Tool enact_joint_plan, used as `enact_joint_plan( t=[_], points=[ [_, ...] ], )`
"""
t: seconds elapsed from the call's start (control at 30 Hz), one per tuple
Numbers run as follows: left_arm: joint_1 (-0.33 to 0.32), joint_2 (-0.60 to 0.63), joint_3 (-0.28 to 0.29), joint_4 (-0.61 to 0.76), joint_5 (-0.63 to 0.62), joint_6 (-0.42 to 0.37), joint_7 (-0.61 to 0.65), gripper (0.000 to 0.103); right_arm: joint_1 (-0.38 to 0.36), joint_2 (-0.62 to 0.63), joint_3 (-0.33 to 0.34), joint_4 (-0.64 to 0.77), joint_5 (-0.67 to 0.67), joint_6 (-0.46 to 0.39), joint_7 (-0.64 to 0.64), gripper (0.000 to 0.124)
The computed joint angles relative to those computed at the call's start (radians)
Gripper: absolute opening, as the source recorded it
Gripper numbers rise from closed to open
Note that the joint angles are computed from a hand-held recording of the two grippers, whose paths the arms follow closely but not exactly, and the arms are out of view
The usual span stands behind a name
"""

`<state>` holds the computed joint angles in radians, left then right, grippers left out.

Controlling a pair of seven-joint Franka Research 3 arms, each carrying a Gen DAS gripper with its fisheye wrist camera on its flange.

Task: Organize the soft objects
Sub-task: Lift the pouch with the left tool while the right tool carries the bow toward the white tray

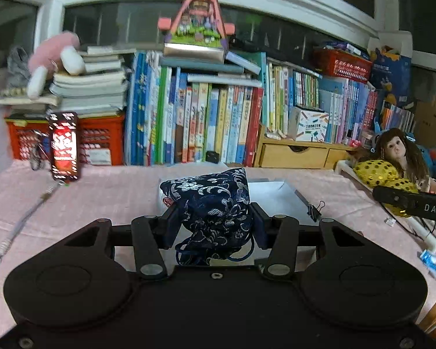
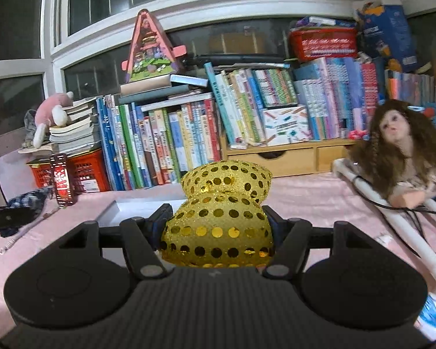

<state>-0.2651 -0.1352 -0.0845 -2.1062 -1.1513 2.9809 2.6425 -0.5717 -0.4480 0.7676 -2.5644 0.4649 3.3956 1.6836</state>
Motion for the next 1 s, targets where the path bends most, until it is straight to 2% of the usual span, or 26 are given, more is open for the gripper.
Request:
enact_joint_plan(
  t=[0.1,0.23,0.33,0.37,0.4,0.53,0.67,0.83,1.0],
  points=[
    [0.043,0.077,-0.020,0.089,0.197,-0.083,-0.202,0.047,0.037,0.073,-0.062,0.067,-0.044,-0.054,-0.018,0.068],
    [0.091,0.181,-0.061,0.210,0.422,-0.154,-0.411,0.047,0.063,0.160,-0.119,0.160,-0.118,-0.135,-0.010,0.068],
    [0.114,0.275,-0.080,0.332,0.567,-0.234,-0.557,0.047,0.193,0.239,-0.251,0.229,-0.130,-0.190,-0.035,0.068],
    [0.121,0.303,-0.086,0.369,0.597,-0.265,-0.587,0.047,0.218,0.259,-0.276,0.250,-0.135,-0.207,-0.039,0.068],
    [0.126,0.335,-0.090,0.413,0.633,-0.302,-0.623,0.047,0.276,0.290,-0.332,0.283,-0.115,-0.239,-0.074,0.068],
    [0.131,0.487,-0.100,0.631,0.772,-0.474,-0.789,0.047,0.342,0.381,-0.405,0.390,-0.135,-0.351,-0.063,0.069],
    [0.134,0.631,-0.121,0.840,0.859,-0.625,-0.914,0.047,0.375,0.452,-0.451,0.475,-0.187,-0.452,0.004,0.069],
    [0.130,0.775,-0.154,1.045,0.948,-0.747,-1.014,0.047,0.431,0.520,-0.514,0.570,-0.165,-0.567,0.025,0.069],
    [0.125,0.884,-0.179,1.209,0.977,-0.862,-1.059,0.047,0.496,0.567,-0.580,0.634,-0.192,-0.650,0.047,0.070]
  ],
)
